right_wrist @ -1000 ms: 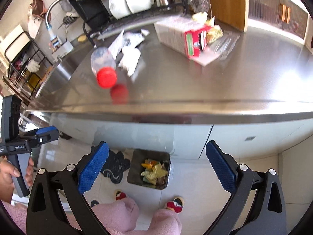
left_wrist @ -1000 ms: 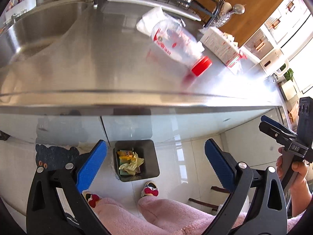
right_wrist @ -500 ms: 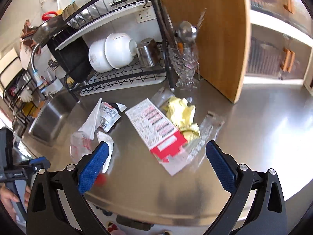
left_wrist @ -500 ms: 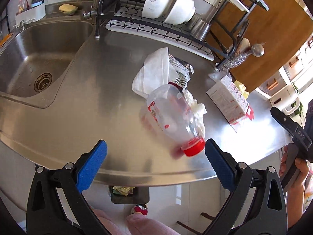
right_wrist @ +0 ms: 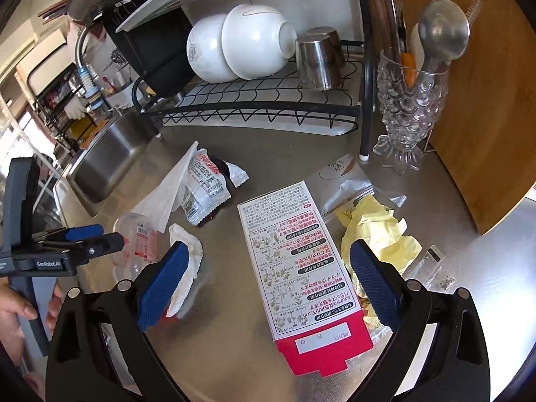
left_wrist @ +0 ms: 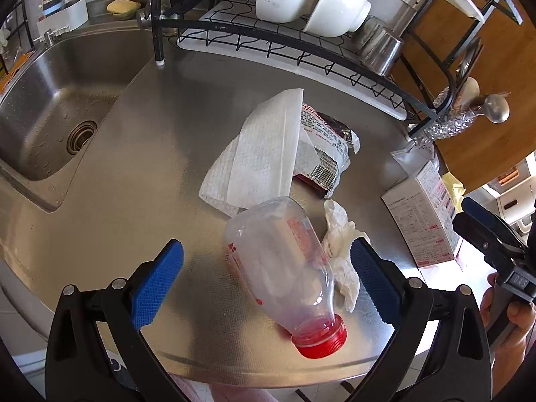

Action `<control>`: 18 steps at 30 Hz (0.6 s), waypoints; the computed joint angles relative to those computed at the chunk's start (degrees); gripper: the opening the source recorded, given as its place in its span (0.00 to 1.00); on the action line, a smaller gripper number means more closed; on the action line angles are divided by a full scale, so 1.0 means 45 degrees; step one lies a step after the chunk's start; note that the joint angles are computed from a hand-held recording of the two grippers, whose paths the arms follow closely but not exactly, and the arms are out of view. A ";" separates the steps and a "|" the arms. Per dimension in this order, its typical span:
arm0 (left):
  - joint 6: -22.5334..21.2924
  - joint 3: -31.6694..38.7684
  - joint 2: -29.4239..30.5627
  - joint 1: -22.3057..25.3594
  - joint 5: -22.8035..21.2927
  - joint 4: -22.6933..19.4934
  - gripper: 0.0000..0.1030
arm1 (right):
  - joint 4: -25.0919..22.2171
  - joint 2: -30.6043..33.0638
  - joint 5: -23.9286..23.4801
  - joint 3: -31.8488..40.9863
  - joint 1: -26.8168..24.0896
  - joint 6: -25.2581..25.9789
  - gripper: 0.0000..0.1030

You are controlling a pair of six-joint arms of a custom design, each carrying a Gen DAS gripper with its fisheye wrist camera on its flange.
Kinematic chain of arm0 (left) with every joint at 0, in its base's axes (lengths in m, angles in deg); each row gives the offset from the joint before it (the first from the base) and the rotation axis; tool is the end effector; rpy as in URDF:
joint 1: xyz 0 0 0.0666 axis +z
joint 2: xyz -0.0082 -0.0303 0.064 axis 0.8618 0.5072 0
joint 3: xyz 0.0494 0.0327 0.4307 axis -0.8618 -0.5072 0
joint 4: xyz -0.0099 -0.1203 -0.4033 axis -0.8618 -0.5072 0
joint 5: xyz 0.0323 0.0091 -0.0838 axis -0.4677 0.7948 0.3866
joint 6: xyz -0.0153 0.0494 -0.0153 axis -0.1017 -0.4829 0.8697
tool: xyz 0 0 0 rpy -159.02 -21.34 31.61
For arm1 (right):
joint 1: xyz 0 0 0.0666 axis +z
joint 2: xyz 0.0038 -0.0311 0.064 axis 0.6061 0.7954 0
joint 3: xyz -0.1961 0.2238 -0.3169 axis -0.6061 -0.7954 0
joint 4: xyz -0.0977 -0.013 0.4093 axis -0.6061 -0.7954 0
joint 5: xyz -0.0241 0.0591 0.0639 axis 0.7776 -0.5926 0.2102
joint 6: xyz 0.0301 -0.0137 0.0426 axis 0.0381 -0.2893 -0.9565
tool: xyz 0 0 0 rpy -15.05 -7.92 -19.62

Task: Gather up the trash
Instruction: 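Grasp the clear red-capped bottle with the left tool while the right tool grasps the white-and-red box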

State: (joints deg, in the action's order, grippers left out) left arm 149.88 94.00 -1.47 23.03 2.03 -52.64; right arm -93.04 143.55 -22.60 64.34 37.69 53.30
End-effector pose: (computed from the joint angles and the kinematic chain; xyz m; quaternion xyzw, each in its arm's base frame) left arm 0.3572 -0.2514 0.5963 -0.2974 0.9272 -0.0470 0.2229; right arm 0.4920 0.0230 0.6067 -0.3376 0.8794 0.2293 0.2452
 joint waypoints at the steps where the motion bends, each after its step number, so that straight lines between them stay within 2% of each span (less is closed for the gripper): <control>1: 0.0014 -0.0033 0.0057 0.0068 0.0092 0.0030 0.92 | -0.0090 0.0006 0.0078 -0.0038 0.0050 0.0171 0.90; 4: -0.0017 -0.0055 0.0246 0.0203 0.0306 0.0133 0.92 | 0.0368 -0.0160 0.0673 -0.0353 0.0186 0.0528 0.91; 6: -0.0083 0.0011 0.0424 0.0258 0.0442 0.0106 0.92 | 0.0323 -0.0106 0.0658 -0.0308 0.0136 0.0644 0.91; 10: 0.0137 0.0332 0.0829 0.0211 0.0231 -0.0727 0.91 | 0.0850 -0.0116 0.0990 -0.0340 0.0107 0.0371 0.90; 12: 0.0105 0.0242 0.0799 0.0209 0.0381 -0.0698 0.90 | 0.0314 0.0209 0.0720 0.0049 0.0045 0.0325 0.90; 16: 0.0138 -0.0143 0.0637 0.0298 0.0804 -0.0472 0.73 | 0.0088 0.0259 0.0840 0.0092 0.0263 0.0624 0.89; 18: 0.0172 -0.0234 0.0565 0.0287 0.0810 -0.0533 0.70 | 0.0001 0.0217 0.1069 -0.0019 0.0408 0.0791 0.89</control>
